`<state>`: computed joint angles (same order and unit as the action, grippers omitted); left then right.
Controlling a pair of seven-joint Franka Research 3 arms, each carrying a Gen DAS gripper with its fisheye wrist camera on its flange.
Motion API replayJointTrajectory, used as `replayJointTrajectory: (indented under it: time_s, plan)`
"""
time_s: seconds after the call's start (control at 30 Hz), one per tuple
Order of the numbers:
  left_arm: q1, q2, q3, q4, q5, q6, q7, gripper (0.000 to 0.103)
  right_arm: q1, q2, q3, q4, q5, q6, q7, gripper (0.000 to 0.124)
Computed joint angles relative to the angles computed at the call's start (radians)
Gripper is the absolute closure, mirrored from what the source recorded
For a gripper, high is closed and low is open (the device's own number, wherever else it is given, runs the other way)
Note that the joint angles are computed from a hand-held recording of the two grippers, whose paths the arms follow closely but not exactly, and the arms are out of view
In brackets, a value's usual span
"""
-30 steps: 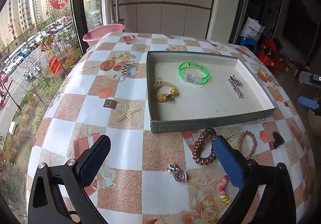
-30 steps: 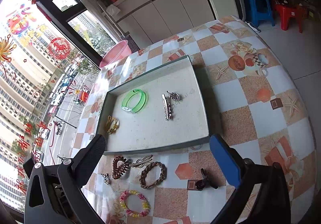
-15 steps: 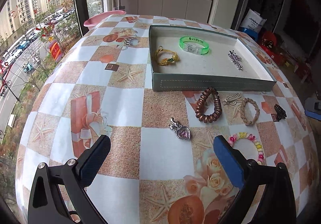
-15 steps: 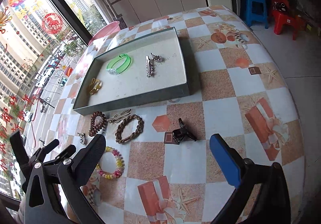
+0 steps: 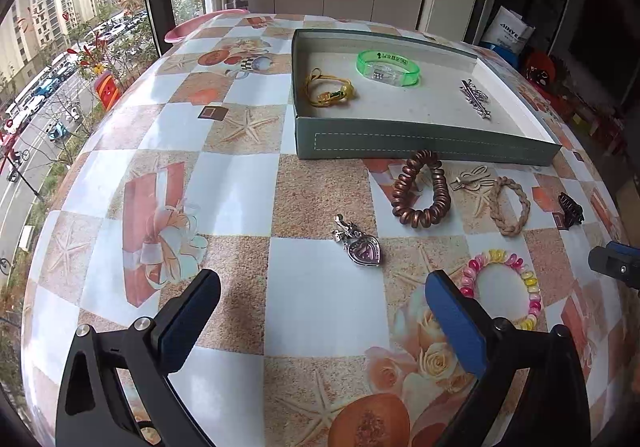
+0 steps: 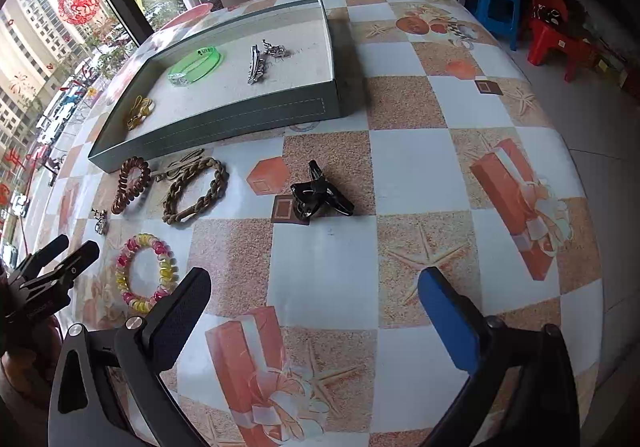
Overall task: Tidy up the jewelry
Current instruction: 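Withdraw both tools toward the black claw clip and the heart pendant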
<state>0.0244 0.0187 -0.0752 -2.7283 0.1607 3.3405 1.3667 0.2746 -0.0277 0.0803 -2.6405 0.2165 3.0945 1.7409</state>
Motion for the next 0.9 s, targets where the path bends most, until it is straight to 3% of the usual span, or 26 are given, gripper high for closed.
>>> replayJointTrajectory:
  time_s: [0.07, 0.2, 0.27, 0.33, 0.47, 0.53, 0.6, 0.73, 0.9]
  plan:
    - [-0.049, 0.011, 0.016, 0.008, -0.127, -0.001, 0.102, 0.0, -0.021, 0.013, 0.002, 0.007, -0.105, -0.002, 0.086, 0.021]
    - [-0.114, 0.029, 0.05, 0.023, -0.237, 0.009, 0.199, 0.0, -0.027, 0.04, -0.016, 0.029, -0.244, -0.009, 0.192, 0.021]
    - [-0.114, 0.034, 0.048, 0.028, -0.244, 0.013, 0.204, 0.0, -0.018, 0.056, -0.031, 0.041, -0.275, -0.009, 0.216, 0.021]
    - [-0.125, 0.039, 0.054, 0.033, -0.26, 0.011, 0.216, 0.0, 0.001, 0.067, -0.071, 0.054, -0.413, -0.011, 0.327, 0.021]
    - [-0.245, 0.051, 0.132, 0.046, -0.41, 0.008, 0.338, 0.001, 0.024, 0.087, -0.106, 0.08, -0.521, -0.017, 0.4, 0.021]
    - [-0.269, 0.053, 0.142, 0.048, -0.452, 0.012, 0.374, 0.001, 0.044, 0.1, -0.135, 0.098, -0.605, -0.021, 0.465, 0.021]
    - [-0.262, 0.053, 0.133, 0.047, -0.458, 0.013, 0.379, 0.003, 0.067, 0.113, -0.165, 0.12, -0.695, -0.032, 0.537, 0.021]
    - [-0.249, 0.051, 0.119, 0.048, -0.456, 0.007, 0.384, 0.005, 0.081, 0.135, -0.176, 0.154, -0.751, -0.045, 0.579, 0.024]
    - [-0.12, 0.044, 0.027, 0.044, -0.252, 0.0, 0.241, 0.023, 0.107, 0.153, -0.197, 0.2, -0.866, -0.085, 0.658, 0.045]
